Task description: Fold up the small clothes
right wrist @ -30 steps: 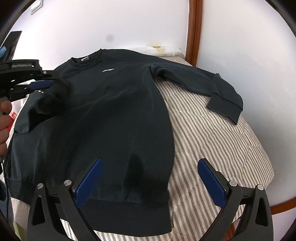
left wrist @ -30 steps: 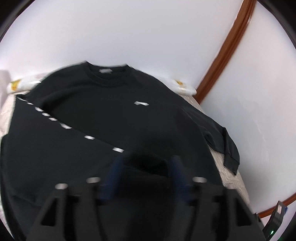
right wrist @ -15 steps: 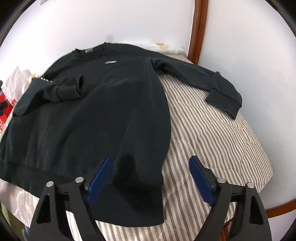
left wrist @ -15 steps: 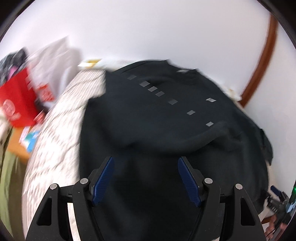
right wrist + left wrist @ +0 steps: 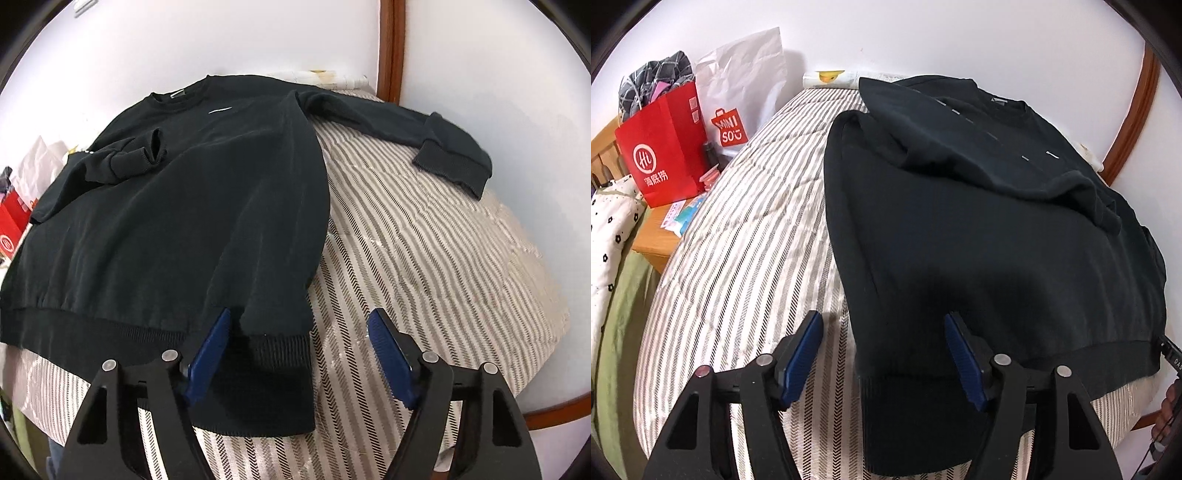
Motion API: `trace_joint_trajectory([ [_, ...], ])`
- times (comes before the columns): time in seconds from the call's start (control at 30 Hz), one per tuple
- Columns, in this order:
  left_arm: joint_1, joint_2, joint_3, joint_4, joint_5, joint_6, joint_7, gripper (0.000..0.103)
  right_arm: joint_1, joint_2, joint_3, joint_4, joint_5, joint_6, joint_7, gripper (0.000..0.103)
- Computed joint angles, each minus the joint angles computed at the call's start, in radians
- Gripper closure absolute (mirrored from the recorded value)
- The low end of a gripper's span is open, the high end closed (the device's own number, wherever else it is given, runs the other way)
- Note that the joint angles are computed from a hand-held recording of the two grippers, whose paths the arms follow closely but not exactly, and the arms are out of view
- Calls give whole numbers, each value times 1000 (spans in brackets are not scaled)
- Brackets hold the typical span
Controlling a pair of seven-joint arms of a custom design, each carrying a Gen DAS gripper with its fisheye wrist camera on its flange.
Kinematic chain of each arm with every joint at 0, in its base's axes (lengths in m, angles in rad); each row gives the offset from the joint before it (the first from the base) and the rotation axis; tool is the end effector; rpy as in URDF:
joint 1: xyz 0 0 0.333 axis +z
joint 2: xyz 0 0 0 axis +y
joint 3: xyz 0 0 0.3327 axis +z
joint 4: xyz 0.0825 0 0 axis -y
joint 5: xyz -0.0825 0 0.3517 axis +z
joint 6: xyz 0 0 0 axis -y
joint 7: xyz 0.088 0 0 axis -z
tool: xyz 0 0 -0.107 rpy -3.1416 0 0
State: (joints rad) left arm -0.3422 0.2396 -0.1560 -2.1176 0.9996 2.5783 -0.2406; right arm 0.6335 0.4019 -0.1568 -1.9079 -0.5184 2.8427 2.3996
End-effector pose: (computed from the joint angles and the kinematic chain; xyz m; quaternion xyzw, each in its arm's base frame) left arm 0.4951 -0.2820 0.3574 -0.8235 0.4800 -0.1997 0.2269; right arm 0.5575 0.3294 0.3796 -0.7182 0.6279 -0.1964 0.2269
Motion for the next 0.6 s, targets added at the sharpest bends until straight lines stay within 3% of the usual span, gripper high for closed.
trace_joint_trajectory([
  [0.07, -12, 3, 3, 5, 27, -32, -20, 46, -10, 6, 9, 1, 17, 19, -7, 35],
  [0.13, -14, 1, 1, 2, 35, -45, -23, 50, -3, 14, 0, 4, 19, 41, -8, 48],
  [0.17, -12, 0, 0, 2, 33, -51, -22, 56, -4, 21, 3, 9, 25, 56, -21, 52],
  [0.2, -11, -2, -2, -1, 34, -50, -21, 68, -8, 25, 8, 11, 38, 69, -36, 64],
  [0.23, -8, -5, -3, -5, 36, -41, -21, 75, 9, 25, -11, 5, 52, 88, -45, 77],
  [0.27, -1, -10, -1, -15, 42, -12, -30, 86, 58, 32, -64, 23, -1, 69, 15, 81],
  [0.4, 6, -22, -3, -34, 51, 16, -42, 91, 74, 30, -83, 23, -29, 72, 35, 91],
  [0.6, 4, -50, -17, -72, 34, 30, -59, 92, 87, -18, -95, -33, -70, 92, 59, 93],
])
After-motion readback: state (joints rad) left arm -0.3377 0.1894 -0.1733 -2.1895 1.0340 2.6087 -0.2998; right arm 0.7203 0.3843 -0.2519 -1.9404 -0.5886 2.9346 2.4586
